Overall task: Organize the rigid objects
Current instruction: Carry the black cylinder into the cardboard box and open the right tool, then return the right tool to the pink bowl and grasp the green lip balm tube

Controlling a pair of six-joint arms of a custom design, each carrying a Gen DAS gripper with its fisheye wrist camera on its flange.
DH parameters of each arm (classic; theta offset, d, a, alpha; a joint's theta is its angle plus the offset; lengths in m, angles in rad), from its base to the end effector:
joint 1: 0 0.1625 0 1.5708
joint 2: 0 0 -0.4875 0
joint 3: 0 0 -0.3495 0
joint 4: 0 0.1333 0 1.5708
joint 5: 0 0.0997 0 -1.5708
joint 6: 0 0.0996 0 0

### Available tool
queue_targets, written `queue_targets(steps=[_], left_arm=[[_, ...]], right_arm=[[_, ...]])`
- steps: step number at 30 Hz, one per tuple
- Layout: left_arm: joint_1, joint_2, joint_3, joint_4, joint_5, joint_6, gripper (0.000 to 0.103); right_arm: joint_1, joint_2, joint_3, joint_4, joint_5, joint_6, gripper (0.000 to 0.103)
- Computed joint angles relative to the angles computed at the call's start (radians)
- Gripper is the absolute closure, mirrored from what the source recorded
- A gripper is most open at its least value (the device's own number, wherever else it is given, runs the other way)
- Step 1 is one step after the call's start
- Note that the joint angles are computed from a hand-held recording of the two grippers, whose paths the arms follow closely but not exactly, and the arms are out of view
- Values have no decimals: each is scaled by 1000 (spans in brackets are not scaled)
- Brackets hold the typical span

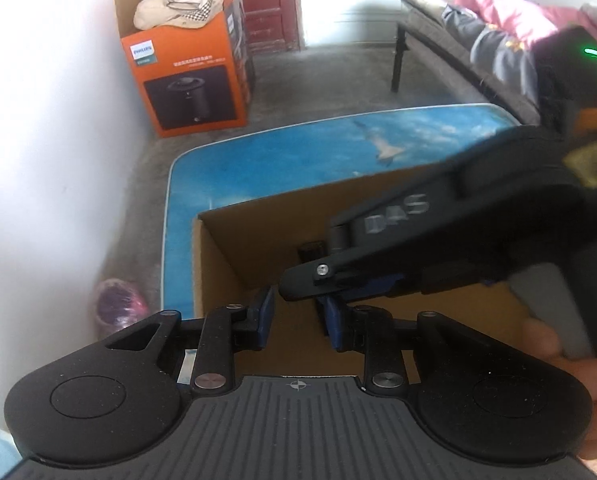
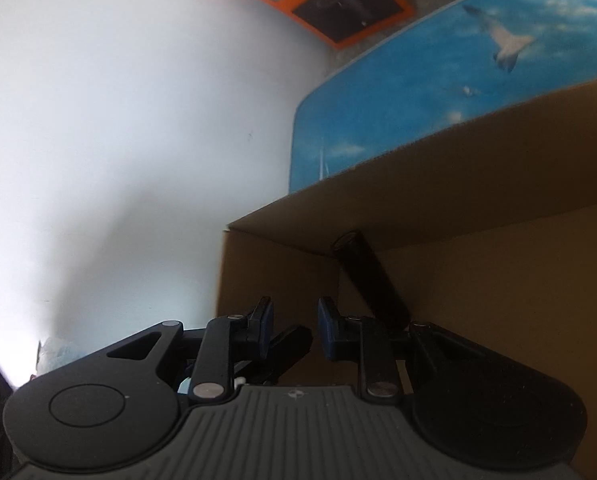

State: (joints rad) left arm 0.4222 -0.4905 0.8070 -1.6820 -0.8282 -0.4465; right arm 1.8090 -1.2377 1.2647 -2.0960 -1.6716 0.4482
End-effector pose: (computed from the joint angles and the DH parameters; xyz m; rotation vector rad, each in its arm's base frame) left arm -0.6884 -0.5292 0.1912 0.9294 2.2537 -0.5035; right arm 0.2717 -0.5964 0.5744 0.3493 2.9510 -0.7622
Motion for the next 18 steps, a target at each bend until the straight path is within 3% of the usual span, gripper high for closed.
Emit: queue_targets(steps=[4, 10, 18], left_arm=[[-10, -36, 59, -44, 6, 4, 66], [-26, -104, 142, -117, -4, -43, 57], [-70, -221, 299, -283, -19, -66, 49]], right_arm=[[-12, 9, 10, -13, 22, 12, 77], [1, -59, 73, -78, 21, 19, 76], [48, -187, 132, -83, -16, 42, 75]])
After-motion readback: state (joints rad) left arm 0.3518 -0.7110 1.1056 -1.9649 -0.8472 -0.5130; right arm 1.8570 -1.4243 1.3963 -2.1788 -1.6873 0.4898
